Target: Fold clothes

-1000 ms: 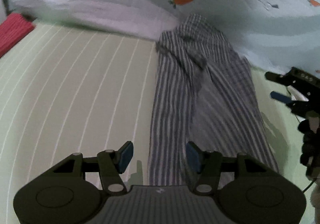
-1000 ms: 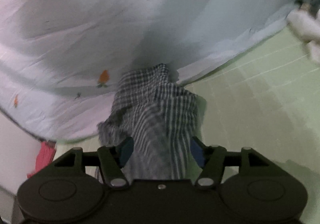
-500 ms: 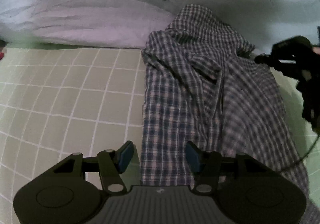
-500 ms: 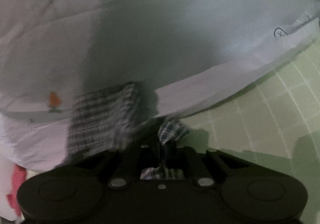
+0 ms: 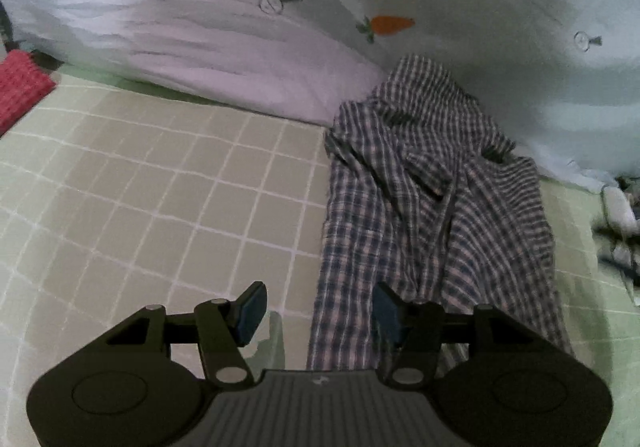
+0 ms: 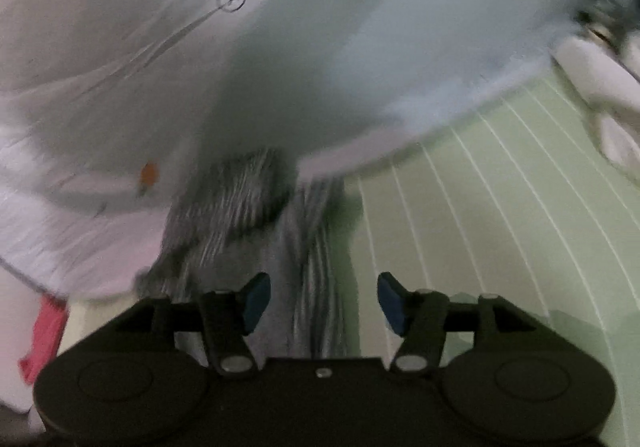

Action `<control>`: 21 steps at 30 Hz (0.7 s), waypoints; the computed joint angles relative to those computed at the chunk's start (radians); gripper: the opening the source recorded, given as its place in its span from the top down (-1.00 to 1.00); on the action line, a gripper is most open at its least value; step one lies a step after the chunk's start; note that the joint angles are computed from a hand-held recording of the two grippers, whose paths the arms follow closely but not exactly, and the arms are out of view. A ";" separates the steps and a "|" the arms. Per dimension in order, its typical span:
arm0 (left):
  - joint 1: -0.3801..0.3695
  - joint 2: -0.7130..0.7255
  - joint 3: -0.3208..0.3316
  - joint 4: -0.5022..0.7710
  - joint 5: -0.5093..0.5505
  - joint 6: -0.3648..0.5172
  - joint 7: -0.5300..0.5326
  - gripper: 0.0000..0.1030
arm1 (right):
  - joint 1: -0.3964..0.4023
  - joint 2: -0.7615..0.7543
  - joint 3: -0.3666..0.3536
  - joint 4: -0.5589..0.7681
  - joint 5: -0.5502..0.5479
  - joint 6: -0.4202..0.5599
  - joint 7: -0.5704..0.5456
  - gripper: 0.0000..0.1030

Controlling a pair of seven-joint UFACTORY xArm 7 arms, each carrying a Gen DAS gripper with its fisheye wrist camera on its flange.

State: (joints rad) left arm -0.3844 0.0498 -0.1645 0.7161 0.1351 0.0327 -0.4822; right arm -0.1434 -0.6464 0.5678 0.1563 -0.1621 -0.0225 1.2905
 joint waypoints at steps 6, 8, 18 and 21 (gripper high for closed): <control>-0.033 -0.183 -0.023 -0.145 -0.134 0.018 0.066 -0.16 | 0.458 -0.292 0.011 -0.099 0.128 0.413 0.279 -0.33; -0.070 -0.250 -0.019 -0.199 -0.183 0.029 0.081 -0.16 | 0.558 -0.330 0.042 -0.104 0.147 0.496 0.370 -0.33; -0.190 -0.617 -0.059 -0.434 -0.224 0.137 0.028 -0.16 | 0.656 -0.366 0.176 -0.043 0.005 0.587 0.592 0.94; -0.215 -0.732 -0.063 -0.481 -0.221 0.199 0.006 -0.16 | 0.700 -0.438 0.202 -0.035 -0.015 0.616 0.696 0.95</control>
State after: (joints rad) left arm -0.5997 -0.6823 -0.2274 0.2347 -0.0864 0.2317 -0.4766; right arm 0.5562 -1.0844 0.7699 0.1216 -0.1774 0.5930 1.9860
